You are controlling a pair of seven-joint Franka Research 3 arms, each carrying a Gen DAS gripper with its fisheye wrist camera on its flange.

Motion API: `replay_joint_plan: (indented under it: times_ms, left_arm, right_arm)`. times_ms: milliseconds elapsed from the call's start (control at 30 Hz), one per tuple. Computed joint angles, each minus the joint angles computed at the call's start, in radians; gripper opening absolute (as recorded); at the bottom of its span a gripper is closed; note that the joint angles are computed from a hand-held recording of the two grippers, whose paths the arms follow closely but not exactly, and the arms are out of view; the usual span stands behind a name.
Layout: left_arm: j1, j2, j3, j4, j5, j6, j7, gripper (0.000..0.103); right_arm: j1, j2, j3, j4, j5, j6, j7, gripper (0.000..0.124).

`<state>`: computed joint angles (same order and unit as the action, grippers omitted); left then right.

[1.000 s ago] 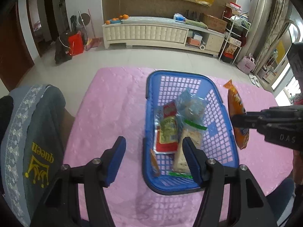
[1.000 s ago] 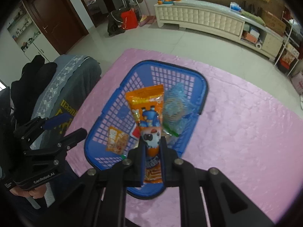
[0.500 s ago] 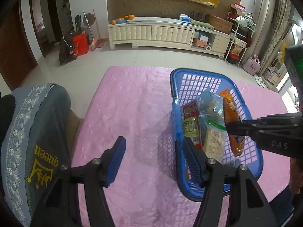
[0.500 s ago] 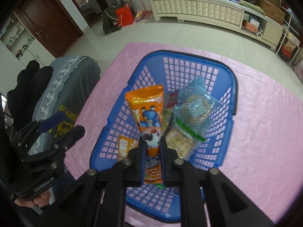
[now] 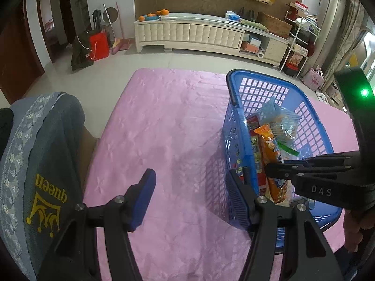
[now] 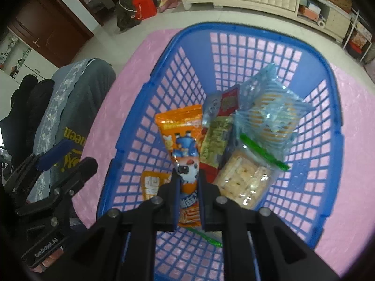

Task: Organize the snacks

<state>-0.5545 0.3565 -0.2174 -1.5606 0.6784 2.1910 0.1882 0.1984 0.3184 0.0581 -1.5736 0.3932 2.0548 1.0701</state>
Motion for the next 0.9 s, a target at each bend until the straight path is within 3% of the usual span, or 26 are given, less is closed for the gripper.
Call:
replay_joint_plan:
  times_ms: [200, 267, 300, 333, 400, 533, 633, 800, 900]
  left_arm:
    - [-0.001, -0.002, -0.001, -0.006, 0.003, -0.005, -0.005, 0.06]
    - [-0.008, 0.002, 0.0, 0.003, 0.015, -0.014, -0.001, 0.064]
    - [-0.011, -0.001, 0.001, -0.001, 0.023, -0.016, -0.003, 0.064]
    - [-0.018, -0.006, 0.003, -0.006, 0.037, -0.021, -0.016, 0.064]
    - [-0.022, -0.017, 0.001, -0.021, 0.047, -0.015, -0.038, 0.064]
    - [-0.024, -0.039, -0.008, -0.043, 0.059, -0.01, -0.07, 0.065]
    - [-0.033, -0.047, -0.015, -0.046, 0.076, -0.005, -0.096, 0.065]
    - [-0.065, -0.034, -0.024, -0.015, 0.11, -0.034, -0.126, 0.065]
    - [-0.103, -0.013, -0.026, 0.029, 0.15, -0.064, -0.15, 0.065]
  right_arm:
    - [0.006, 0.0, -0.001, -0.007, -0.021, 0.005, -0.009, 0.023]
    - [-0.002, 0.006, 0.004, 0.001, 0.002, -0.022, -0.02, 0.041]
    - [-0.01, 0.002, 0.006, -0.005, 0.025, -0.021, -0.032, 0.056]
    - [-0.012, -0.008, 0.008, -0.018, 0.041, -0.008, -0.038, 0.061]
    - [-0.023, -0.048, 0.006, -0.075, 0.085, 0.049, -0.053, 0.062]
    - [-0.057, -0.116, -0.003, -0.148, 0.171, 0.068, -0.129, 0.062]
    - [-0.065, -0.188, -0.022, -0.236, 0.188, 0.147, -0.159, 0.062]
    - [-0.089, -0.272, -0.053, -0.328, 0.225, 0.182, -0.213, 0.062]
    - [-0.096, -0.341, -0.068, -0.4, 0.253, 0.245, -0.262, 0.062]
